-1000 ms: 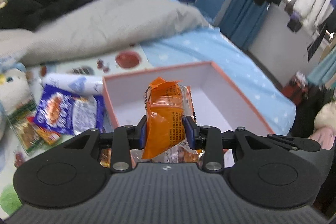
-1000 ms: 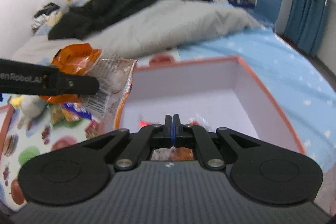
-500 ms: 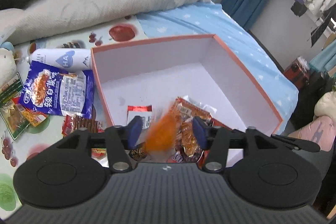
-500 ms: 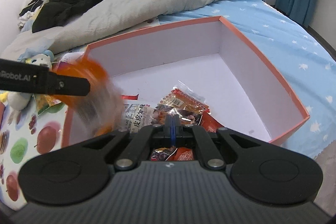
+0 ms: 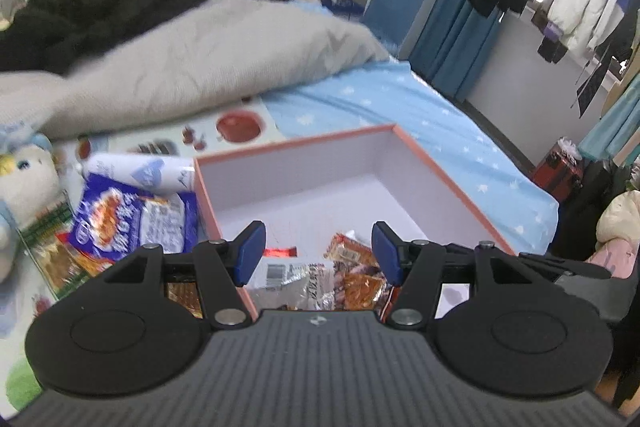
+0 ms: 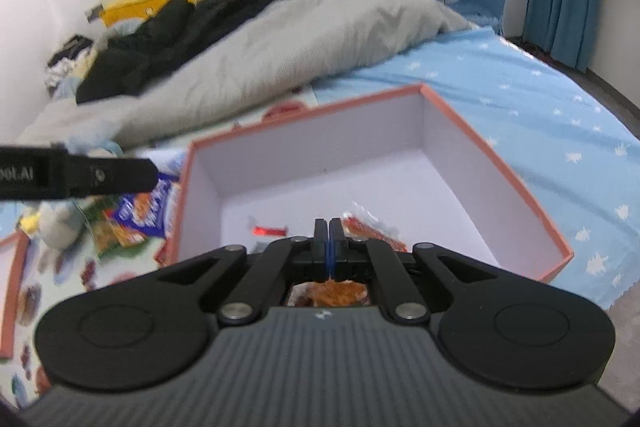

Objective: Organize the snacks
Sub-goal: 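Open the left tool over the pink box while the right releases the clear bag into it, then move both open tools back toward the snack pile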

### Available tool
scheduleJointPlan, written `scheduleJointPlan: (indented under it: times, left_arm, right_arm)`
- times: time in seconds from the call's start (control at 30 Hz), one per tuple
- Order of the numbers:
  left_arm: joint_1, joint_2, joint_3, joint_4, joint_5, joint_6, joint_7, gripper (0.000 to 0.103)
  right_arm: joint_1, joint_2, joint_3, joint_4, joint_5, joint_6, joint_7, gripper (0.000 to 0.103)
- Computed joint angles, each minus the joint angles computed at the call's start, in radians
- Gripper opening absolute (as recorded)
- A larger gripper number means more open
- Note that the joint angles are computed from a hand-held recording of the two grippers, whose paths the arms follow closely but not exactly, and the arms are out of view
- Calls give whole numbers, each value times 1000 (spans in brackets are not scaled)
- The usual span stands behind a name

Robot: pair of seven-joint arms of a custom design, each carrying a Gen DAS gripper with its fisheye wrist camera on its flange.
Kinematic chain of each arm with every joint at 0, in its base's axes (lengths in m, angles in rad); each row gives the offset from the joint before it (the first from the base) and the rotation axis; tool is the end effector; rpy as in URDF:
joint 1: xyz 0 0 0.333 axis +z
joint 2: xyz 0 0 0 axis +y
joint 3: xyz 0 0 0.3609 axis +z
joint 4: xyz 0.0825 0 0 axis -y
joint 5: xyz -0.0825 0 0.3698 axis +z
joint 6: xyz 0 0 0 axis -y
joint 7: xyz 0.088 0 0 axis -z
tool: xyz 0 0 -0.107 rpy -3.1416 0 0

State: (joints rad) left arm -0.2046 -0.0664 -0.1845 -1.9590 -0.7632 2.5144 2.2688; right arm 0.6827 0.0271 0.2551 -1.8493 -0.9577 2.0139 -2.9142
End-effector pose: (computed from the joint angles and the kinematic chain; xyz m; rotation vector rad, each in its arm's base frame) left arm 0.5272 -0.2134 0.6214 -1.2881 2.4495 -1.2319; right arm 0.3828 0.4371 0.5891 -1.2457 2.0665 -0.8596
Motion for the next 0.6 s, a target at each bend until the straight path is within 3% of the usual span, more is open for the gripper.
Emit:
scheduleJointPlan:
  times: [0.27,0.3,0.37,0.4,0.6]
  left_arm:
    - [12,-86,40,-40,-85,-3,61,64]
    - [13,-95,43,-47,-87,4,63,64]
    - [15,-109,52,-57,-98,10,72,64]
    - [16,-115,57,-61,-98,12,74,64]
    - [27,-157,82,-103,-111,38,94,67]
  right_arm:
    - [34,24,10,66,-93,-20,7,9]
    - [36,32,9,77,-89,-21,-4,15]
    - [46,48,6,96,-101,-33,-14,75]
    - [53,53,4,98,-122,-35,-9,83]
    - [78,82,-8,134,-131,-29,-26,83]
